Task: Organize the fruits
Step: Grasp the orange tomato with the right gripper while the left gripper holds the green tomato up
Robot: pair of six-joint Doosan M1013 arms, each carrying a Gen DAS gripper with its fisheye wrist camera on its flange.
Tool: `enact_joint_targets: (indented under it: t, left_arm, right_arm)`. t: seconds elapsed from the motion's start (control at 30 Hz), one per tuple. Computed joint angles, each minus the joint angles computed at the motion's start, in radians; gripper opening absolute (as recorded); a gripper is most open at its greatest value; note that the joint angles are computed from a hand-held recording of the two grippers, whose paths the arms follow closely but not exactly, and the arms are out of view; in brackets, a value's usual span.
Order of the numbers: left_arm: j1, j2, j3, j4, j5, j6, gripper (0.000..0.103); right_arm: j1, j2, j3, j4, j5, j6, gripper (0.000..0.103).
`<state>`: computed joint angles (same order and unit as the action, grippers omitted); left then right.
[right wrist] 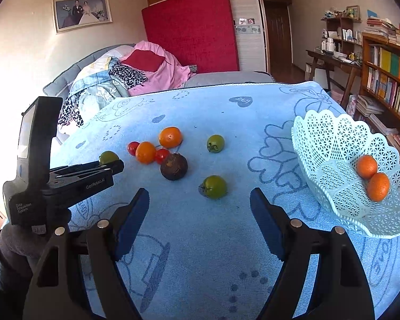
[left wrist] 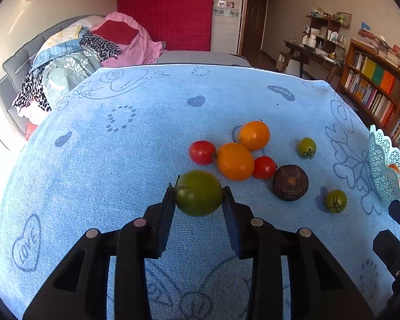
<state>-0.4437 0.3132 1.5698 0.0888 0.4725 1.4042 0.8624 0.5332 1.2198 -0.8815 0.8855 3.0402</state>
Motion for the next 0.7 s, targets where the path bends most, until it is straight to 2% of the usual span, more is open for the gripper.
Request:
enact_joint_targets:
  t: [0.27, 0.57, 0.63, 0.7]
  left_arm:
    - [0.026, -0.024, 0.031, 0.077, -0.041, -0.085, 0.036]
    - [0.048, -0.034, 0.046, 0.112, -0.055, -0.134, 0.036]
    - [0.054, -0.036, 0.048, 0.111, -0.059, -0.140, 0.036]
    - [0.060, -0.036, 0.047, 0.096, -0.055, -0.140, 0.036]
  right_arm:
    - [-0.029, 0.066, -0.124, 0.136, -0.029, -0.217, 0.079]
    - [-0.056, 0.175, -0.304, 0.247, 0.000, -0.431, 0.077]
    - [-0.064, 0.195, -0.339, 0.277, 0.004, -0.470, 0.069]
    - [-0.069, 0.212, -0.366, 0.294, 0.004, -0.496, 0.065]
